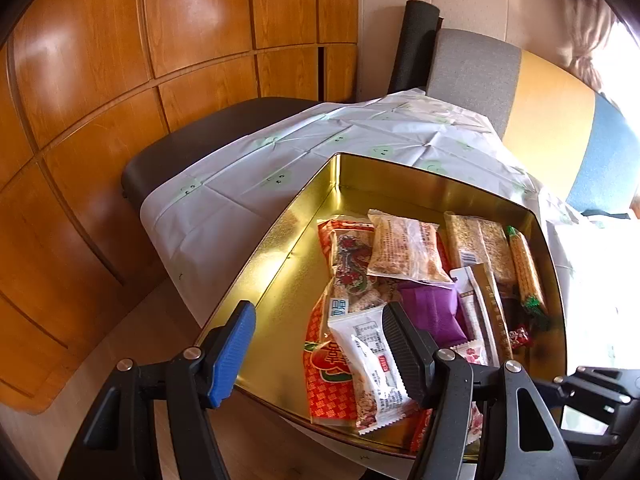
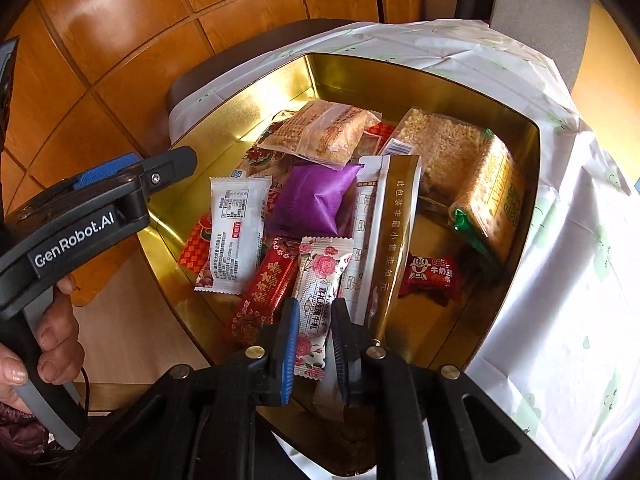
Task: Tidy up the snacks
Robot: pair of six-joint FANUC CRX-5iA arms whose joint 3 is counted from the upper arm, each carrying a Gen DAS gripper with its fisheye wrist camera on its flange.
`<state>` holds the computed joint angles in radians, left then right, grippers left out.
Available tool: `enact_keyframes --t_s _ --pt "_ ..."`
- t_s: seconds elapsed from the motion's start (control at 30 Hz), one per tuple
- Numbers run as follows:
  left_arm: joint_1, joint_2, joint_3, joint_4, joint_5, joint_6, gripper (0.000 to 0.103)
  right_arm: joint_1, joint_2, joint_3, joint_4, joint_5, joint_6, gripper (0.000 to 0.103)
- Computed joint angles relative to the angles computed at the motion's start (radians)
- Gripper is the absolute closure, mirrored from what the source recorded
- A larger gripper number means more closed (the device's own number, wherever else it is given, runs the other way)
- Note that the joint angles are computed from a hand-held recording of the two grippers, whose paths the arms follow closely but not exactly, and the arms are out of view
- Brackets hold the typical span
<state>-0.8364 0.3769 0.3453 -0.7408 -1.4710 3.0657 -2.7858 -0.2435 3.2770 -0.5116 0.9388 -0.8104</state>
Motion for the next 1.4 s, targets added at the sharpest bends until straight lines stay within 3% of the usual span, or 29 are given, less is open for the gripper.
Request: enact_keyframes --t_s 0.23,0.4,0.53,1.4 --pt "-0.026 0.016 0.030 -0.019 -0.007 -0.013 0.037 -0.021 0.096 0.110 -0.080 -0.143 -0.005 0.074" --pt "-0.053 0.027 0.049 -0.040 -0.009 -0.009 0.036 -0.029 0.190 0.200 -0.034 -0.274 -0.108 0.073" --pt "-0.072 0.031 0.058 -0.052 -0.002 -0.006 0.036 -0.040 0.236 0.238 0.020 -0.326 -0.185 0.072" --pt "-0.126 0.054 0.103 -0.089 0.000 -0.047 0.030 -0.055 0.294 0.276 0.109 -0.398 -0.321 0.072"
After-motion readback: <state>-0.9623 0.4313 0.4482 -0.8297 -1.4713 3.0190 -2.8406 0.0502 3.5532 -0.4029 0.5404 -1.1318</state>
